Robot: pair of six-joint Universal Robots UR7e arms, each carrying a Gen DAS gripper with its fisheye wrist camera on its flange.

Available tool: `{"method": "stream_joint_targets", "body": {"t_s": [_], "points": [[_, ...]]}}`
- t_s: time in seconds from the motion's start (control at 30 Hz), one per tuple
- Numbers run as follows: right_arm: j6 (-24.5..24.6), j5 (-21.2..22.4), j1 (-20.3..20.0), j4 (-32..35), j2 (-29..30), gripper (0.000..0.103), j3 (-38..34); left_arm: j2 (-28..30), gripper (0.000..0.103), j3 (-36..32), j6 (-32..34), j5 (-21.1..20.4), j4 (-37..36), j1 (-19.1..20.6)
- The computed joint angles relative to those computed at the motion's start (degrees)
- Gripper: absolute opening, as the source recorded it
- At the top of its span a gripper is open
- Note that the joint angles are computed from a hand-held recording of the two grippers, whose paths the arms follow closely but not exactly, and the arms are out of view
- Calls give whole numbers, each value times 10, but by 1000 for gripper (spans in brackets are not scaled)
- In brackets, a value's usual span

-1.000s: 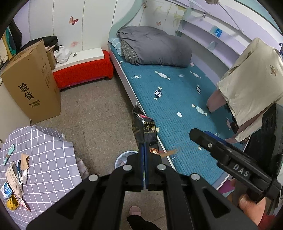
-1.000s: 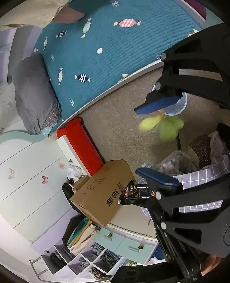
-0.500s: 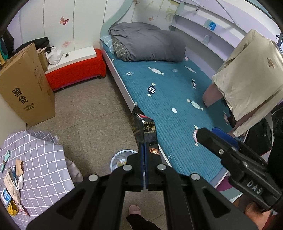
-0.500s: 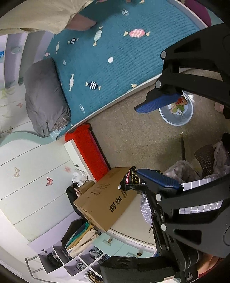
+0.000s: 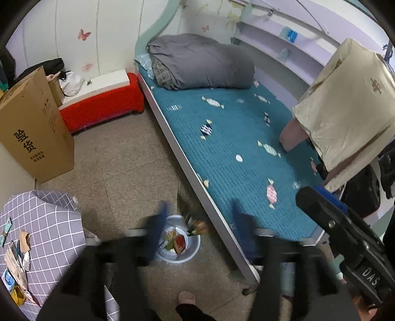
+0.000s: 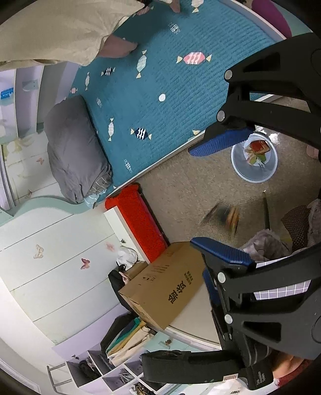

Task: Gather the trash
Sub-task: 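Carry both items to the blue bucket and open both tools to drop them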

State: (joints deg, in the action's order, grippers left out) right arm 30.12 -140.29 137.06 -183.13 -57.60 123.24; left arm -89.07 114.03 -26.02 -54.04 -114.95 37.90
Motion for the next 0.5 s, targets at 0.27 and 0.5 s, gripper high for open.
{"method": "stream_joint_targets", "body": {"t_s": [0.27, 0.5], "points": [[2, 2, 7, 7, 1, 68, -2, -18, 61, 9, -15, 19, 10, -17], [-16, 17, 24, 4, 17, 68, -18, -69, 61, 23, -55, 62, 56, -47]]}}
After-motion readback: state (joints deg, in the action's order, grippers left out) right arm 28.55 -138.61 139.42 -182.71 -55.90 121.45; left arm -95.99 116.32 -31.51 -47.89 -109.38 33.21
